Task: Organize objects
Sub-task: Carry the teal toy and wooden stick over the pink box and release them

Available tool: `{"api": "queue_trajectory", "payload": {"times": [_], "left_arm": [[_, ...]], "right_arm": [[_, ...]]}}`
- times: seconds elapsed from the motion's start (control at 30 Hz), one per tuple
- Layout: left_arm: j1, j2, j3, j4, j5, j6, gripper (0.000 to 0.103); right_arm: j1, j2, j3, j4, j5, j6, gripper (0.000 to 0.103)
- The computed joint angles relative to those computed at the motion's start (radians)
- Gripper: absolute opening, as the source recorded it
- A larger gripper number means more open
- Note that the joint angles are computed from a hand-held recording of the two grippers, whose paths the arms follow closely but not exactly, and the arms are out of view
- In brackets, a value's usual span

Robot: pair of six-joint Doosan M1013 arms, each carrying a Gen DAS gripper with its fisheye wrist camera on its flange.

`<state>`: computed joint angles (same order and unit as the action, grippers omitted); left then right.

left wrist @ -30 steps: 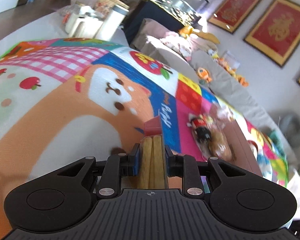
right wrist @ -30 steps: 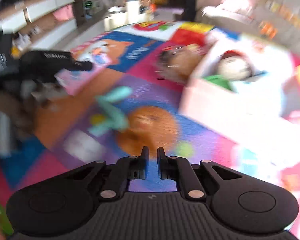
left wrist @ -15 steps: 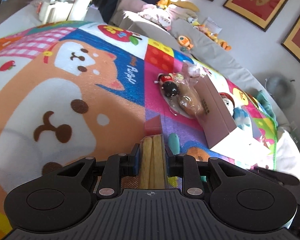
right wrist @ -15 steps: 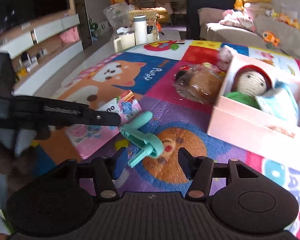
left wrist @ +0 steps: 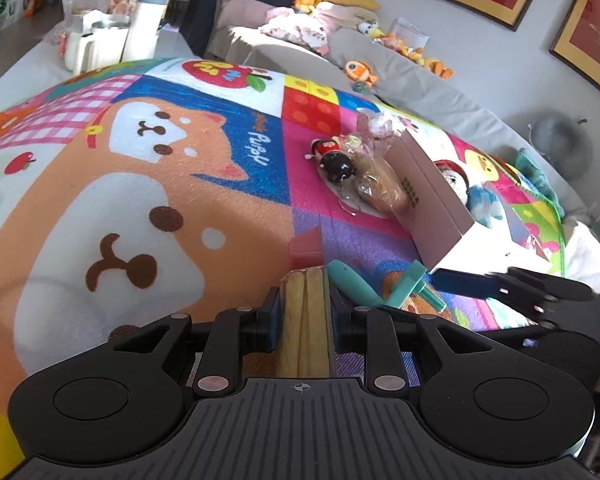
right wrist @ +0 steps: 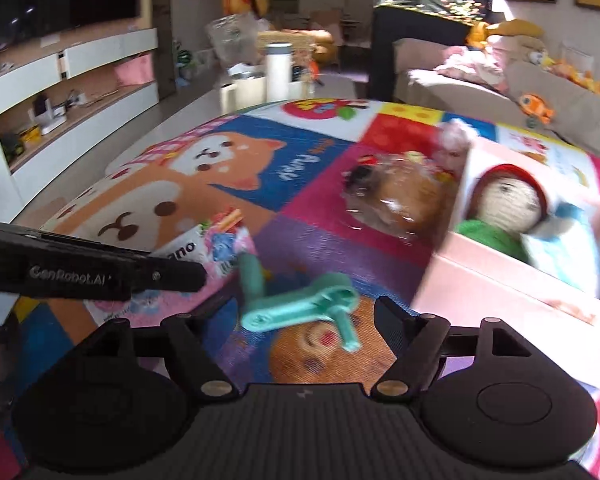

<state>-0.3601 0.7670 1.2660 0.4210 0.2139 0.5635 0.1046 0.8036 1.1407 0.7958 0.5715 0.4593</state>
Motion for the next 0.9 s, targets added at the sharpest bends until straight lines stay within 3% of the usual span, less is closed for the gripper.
{"api": "queue_trajectory", "payload": {"times": [0.17,0.37,0.57,0.7,0.8,0.9], "left_arm": [[-0.003,-0.002,0.001,0.028,0.013,-0.023,0.027],[-0.014,-0.005,-0.009,0.021,0.050,-0.011,0.026],[-0.018,-0.004,-0.053,-0.405,0.009,0.442,0.026],[-0.025,0.049,-0.199,-0.606,0.056,0.634,0.026],[-0.035,0.128,-0.370,-0.731,0.119,0.715,0.026],[-0.060,0.234,-0.583,-0.651,0.169,0.665,0.026]], "right_arm": [[0.008,0.034,-0.063,-0.077,0.054,0.093,0.071],[-0.028,-0.037,0.038,0.053,0.035,-0.051,0.070],[-0.101,-0.129,0.171,0.286,-0.033,-0.244,0.070],[-0.145,-0.160,0.223,0.485,-0.103,-0.387,0.070],[-0.170,-0.166,0.240,0.629,-0.148,-0.463,0.071],[-0.190,-0.163,0.242,0.700,-0.181,-0.464,0.071]]}}
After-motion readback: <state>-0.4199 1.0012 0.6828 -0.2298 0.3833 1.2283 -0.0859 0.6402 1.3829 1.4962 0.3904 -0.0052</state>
